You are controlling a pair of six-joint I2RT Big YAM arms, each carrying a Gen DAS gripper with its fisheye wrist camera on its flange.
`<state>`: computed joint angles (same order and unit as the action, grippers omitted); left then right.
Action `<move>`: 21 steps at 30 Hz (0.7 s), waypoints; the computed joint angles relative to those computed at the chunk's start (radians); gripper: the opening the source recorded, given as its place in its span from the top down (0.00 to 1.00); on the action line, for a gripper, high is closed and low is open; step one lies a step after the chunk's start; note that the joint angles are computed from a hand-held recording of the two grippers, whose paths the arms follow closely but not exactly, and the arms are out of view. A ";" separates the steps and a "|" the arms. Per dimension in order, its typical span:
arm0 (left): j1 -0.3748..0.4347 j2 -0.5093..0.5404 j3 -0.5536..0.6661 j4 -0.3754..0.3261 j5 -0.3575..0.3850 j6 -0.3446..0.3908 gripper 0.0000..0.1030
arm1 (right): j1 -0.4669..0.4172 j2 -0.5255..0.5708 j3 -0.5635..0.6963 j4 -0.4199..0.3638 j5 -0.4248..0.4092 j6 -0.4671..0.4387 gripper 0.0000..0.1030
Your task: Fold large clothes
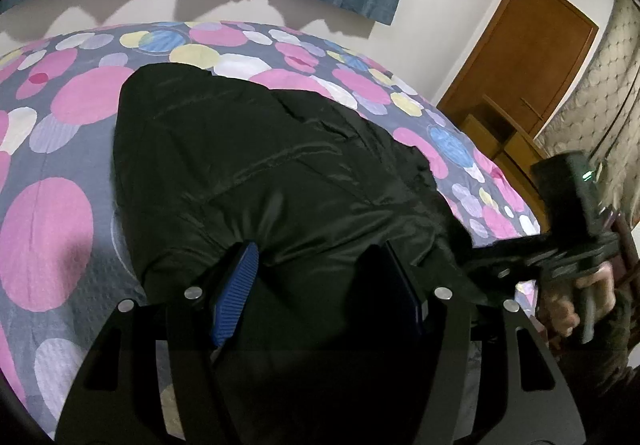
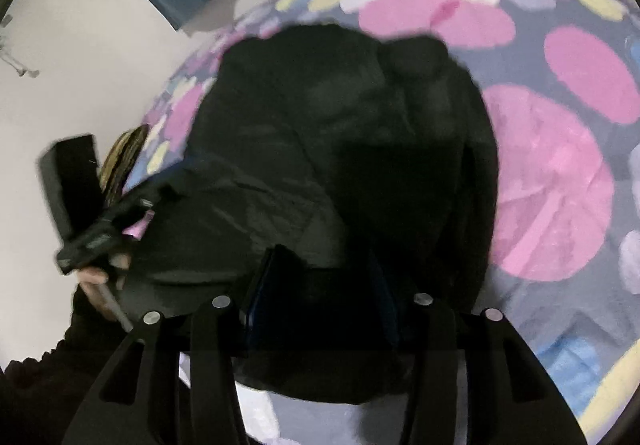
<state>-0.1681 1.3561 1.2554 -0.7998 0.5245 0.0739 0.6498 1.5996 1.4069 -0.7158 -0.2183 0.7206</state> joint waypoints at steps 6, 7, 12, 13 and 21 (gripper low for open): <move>-0.001 0.002 -0.007 0.015 -0.010 -0.003 0.40 | -0.001 0.003 -0.062 0.116 -0.015 0.054 0.58; -0.003 0.002 -0.006 0.016 -0.016 -0.001 0.40 | 0.002 0.001 -0.064 0.116 -0.007 0.055 0.58; -0.012 0.005 0.003 0.012 -0.039 -0.003 0.40 | 0.011 -0.008 -0.073 0.128 0.022 0.070 0.58; -0.014 0.003 0.003 0.011 -0.044 -0.001 0.39 | 0.018 -0.017 -0.085 0.138 0.028 0.081 0.58; -0.011 -0.027 -0.015 0.017 -0.057 0.010 0.36 | 0.024 -0.045 -0.101 0.146 0.046 0.081 0.54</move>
